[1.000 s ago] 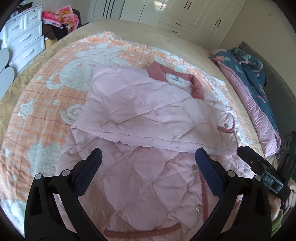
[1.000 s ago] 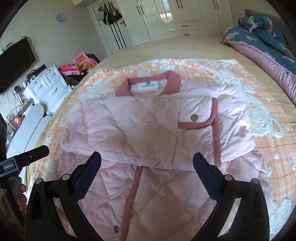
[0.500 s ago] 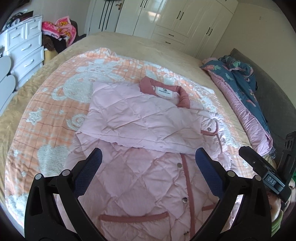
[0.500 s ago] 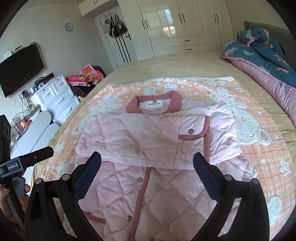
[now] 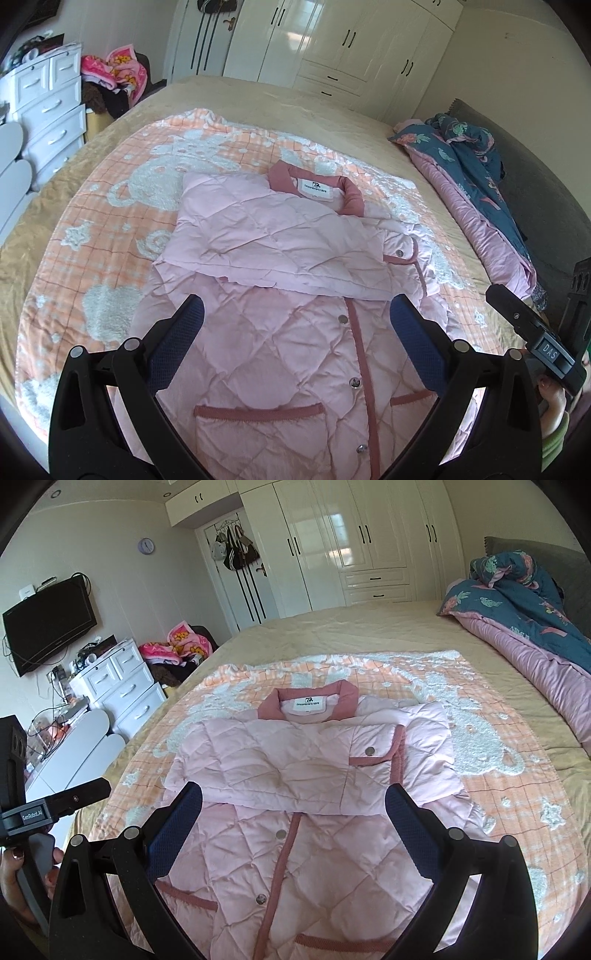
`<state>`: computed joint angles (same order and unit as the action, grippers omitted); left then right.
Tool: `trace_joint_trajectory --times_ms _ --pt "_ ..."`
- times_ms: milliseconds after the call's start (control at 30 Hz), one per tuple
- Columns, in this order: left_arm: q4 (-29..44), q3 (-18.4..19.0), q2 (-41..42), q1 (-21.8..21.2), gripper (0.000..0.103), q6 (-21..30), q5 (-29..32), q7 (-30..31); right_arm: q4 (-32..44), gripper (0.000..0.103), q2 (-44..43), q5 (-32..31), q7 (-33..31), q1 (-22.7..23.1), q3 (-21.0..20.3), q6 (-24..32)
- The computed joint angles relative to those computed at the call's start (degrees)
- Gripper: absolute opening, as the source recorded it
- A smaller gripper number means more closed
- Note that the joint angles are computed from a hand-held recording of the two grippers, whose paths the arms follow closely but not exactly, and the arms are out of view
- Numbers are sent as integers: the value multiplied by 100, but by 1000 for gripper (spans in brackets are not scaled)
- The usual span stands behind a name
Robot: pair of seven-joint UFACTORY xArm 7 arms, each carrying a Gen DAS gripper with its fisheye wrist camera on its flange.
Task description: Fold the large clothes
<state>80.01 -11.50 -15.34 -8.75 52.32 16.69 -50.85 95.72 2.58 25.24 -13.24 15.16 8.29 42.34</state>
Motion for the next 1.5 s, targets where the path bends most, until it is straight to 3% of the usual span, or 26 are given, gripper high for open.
trace_joint_trajectory --times_ms 733,1500 --pt "-191 -337 -347 -80 95 188 308 -133 -1070 99 -955 339 -513 -37 -304 -96" --pt "-1287 -538 -1138 30 95 92 235 -465 -2204 99 -1701 343 -777 15 -595 -121"
